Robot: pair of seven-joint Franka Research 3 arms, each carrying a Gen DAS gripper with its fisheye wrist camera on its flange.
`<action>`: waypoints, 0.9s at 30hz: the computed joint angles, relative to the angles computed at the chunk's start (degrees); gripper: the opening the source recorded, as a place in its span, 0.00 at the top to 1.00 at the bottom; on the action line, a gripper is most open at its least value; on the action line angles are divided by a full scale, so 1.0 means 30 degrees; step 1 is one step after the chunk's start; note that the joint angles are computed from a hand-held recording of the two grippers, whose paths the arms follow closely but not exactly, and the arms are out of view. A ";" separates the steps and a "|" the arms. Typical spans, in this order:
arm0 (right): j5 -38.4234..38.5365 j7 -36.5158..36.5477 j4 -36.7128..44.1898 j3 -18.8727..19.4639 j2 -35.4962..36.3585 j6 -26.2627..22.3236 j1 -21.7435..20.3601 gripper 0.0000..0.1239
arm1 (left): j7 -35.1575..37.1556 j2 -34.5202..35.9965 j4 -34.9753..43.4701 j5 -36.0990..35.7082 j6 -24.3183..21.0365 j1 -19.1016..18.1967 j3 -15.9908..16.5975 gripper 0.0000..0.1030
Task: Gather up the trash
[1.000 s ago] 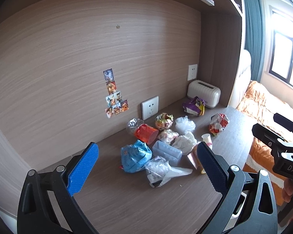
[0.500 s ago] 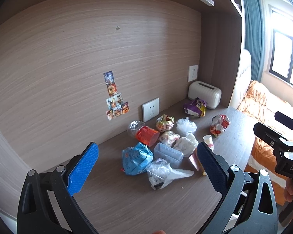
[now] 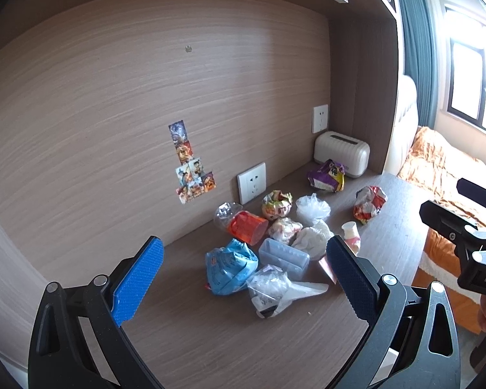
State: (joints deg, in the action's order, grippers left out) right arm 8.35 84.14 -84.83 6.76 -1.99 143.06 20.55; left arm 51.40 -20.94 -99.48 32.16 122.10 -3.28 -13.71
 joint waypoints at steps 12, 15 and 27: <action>0.0350 -0.0137 0.0078 0.0036 0.0614 0.0164 0.0196 0.20 | 0.0096 -0.0025 -0.0924 -0.1615 0.0121 0.0183 0.0897 0.05; 0.0102 0.0071 0.0346 0.0041 0.0918 0.0029 0.0279 0.20 | 0.0219 0.0109 -0.1005 -0.1561 0.0240 0.0318 0.0947 0.05; -0.1125 0.1794 0.1279 -0.0253 0.3141 -0.0634 0.0734 0.20 | 0.1472 0.1869 -0.1431 -0.1089 0.1947 0.1007 0.1650 0.05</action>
State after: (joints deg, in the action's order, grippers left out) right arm 4.97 89.52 -80.99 6.00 7.44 141.16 22.75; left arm 55.82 -15.33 -103.78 28.90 127.94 -0.26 -8.75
